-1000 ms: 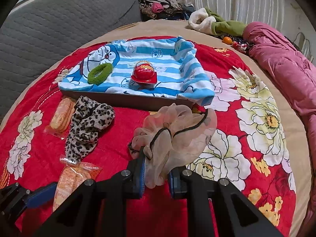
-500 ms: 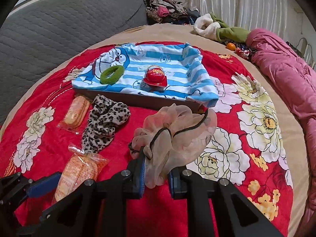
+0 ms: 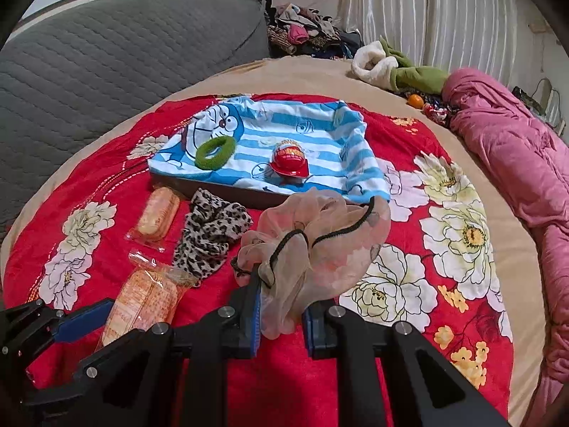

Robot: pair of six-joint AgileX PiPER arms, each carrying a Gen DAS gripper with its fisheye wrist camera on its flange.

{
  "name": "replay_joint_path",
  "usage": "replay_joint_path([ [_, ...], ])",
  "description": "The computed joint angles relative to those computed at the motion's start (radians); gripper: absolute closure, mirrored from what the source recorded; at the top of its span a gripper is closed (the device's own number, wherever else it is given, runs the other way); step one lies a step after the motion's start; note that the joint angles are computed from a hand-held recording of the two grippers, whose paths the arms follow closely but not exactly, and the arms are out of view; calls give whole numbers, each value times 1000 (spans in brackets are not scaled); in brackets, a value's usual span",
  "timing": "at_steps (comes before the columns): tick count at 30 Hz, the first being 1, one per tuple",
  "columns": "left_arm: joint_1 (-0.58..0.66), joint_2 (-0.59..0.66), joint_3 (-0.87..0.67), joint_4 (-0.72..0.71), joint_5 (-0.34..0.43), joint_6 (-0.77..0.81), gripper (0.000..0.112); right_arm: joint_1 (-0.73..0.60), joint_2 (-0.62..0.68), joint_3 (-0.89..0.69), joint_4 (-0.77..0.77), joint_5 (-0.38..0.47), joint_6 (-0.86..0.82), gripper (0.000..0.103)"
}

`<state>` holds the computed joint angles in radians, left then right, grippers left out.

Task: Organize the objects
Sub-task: 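Lift the bread pack and scrunchie and carry both toward the striped cloth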

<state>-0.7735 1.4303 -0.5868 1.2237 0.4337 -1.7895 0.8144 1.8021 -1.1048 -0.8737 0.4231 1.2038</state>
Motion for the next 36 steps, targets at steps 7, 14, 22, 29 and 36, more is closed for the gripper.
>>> replay_joint_path([
  [7,-2,-55,6,-35,33,41,80,28,-25,-7,-3,29,4,85],
  [14,-19,-109,21,-62,68,67,80,59,-63,-6,-23,65,26,85],
  [22,-48,-182,33,-99,120,104,80,100,-102,-18,-39,129,37,85],
  [29,-79,-236,20,-132,179,145,80,133,-136,-29,-55,177,50,85],
  [36,-90,-272,-15,-157,232,206,80,157,-175,-41,-84,226,69,85],
])
